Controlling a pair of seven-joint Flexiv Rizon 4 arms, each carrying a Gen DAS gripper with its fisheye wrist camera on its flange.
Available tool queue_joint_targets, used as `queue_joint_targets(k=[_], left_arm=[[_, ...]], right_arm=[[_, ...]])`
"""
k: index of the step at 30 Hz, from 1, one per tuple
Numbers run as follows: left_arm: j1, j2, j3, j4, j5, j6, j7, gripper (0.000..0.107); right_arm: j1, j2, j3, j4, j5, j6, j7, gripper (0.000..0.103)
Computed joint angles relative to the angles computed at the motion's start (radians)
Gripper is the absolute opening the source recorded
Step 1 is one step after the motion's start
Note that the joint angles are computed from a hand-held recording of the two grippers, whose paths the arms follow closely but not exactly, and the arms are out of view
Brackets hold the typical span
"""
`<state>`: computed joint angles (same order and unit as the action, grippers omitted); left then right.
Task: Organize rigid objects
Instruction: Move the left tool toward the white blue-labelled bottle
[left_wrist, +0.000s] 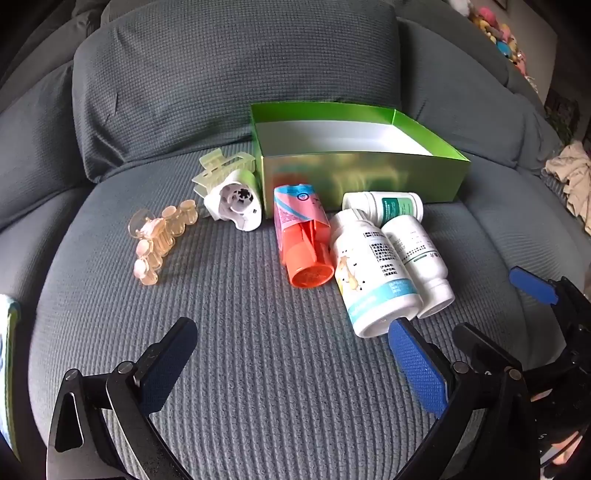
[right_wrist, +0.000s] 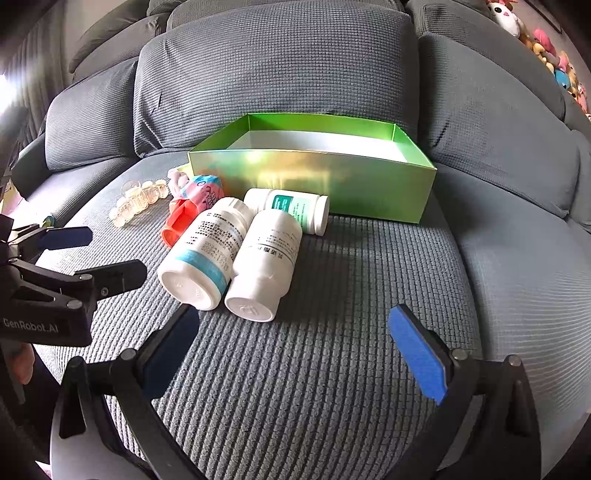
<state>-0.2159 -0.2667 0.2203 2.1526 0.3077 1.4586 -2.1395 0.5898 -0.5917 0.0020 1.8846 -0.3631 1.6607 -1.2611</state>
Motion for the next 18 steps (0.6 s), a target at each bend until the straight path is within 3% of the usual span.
queue_joint_targets(k=[7,16,18], left_arm=[[0.035,-0.004,-0.043,0.031,-0.075,0.053,0.078,0.103],[0.049,-0.013,-0.074,0.071,-0.191,0.123,0.192,0.103],[0.086,-0.012,-0.126,0.096,-0.243,0.162,0.232,0.103]], right_arm=[[-0.029,-0.006,0.045,-0.004,-0.003,-0.008,-0.021,0.102],[-0.137,-0.029,0.193,-0.025,0.007,-0.020,-0.088,0.101],[-0.163,-0.036,0.232,-0.031,0.011,-0.022,-0.109,0.101]])
